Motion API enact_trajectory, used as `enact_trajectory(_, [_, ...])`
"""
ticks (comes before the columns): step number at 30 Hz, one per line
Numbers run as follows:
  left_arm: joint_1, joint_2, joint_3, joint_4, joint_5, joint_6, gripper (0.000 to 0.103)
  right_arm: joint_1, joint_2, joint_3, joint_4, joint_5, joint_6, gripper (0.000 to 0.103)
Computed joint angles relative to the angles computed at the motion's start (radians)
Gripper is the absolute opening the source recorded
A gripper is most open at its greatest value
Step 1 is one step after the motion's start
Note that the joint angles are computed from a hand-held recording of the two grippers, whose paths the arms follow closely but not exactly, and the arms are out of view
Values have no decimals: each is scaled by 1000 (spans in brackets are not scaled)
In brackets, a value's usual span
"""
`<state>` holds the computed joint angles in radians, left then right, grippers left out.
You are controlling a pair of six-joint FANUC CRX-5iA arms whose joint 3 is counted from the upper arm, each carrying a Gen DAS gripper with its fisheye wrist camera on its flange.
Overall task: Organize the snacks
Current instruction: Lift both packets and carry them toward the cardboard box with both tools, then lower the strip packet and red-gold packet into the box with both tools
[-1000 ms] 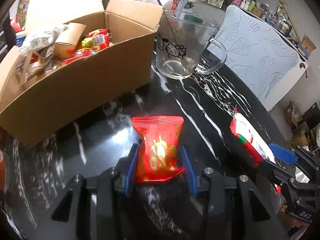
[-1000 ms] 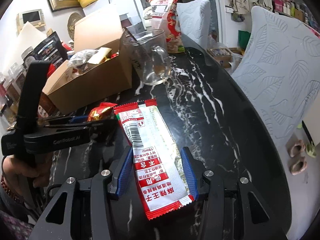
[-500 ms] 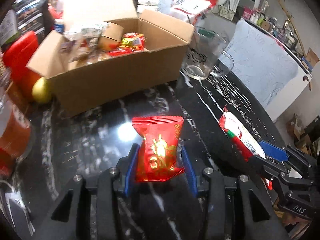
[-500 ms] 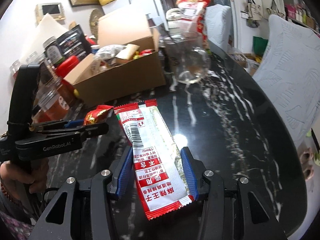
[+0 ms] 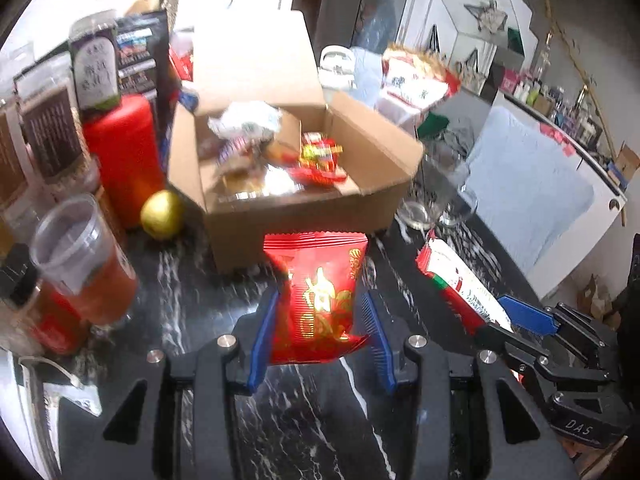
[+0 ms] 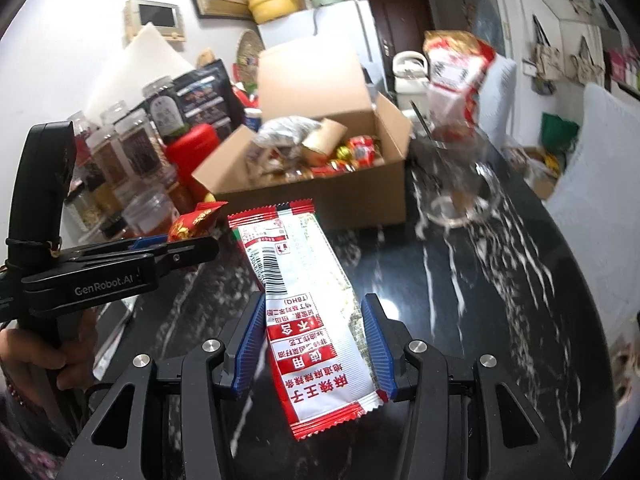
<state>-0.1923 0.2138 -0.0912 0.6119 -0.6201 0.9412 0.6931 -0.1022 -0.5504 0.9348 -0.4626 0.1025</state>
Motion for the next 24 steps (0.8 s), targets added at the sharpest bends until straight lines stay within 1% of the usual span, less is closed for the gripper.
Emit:
enact_trajectory(7, [8, -12, 1, 113, 60, -93, 42, -25, 29, 64, 60, 11, 19, 48])
enact_trajectory(10, [6, 4, 24, 164, 81, -135, 42, -39, 46, 96, 94, 12, 24, 48])
enact_trajectory(14, [3, 23, 47, 219, 112, -183, 42, -68, 69, 137, 139, 36, 21, 48])
enact_trajectory(19, [1, 66, 114, 242, 134, -207, 42, -110, 115, 202, 179, 67, 34, 48])
enact_trajectory(23, [4, 117, 186, 223, 131, -183, 42, -140, 164, 268, 129, 95, 97, 48])
enact_trajectory(24, [6, 139, 219, 199, 126, -159, 42, -147, 181, 290, 106, 98, 123, 48])
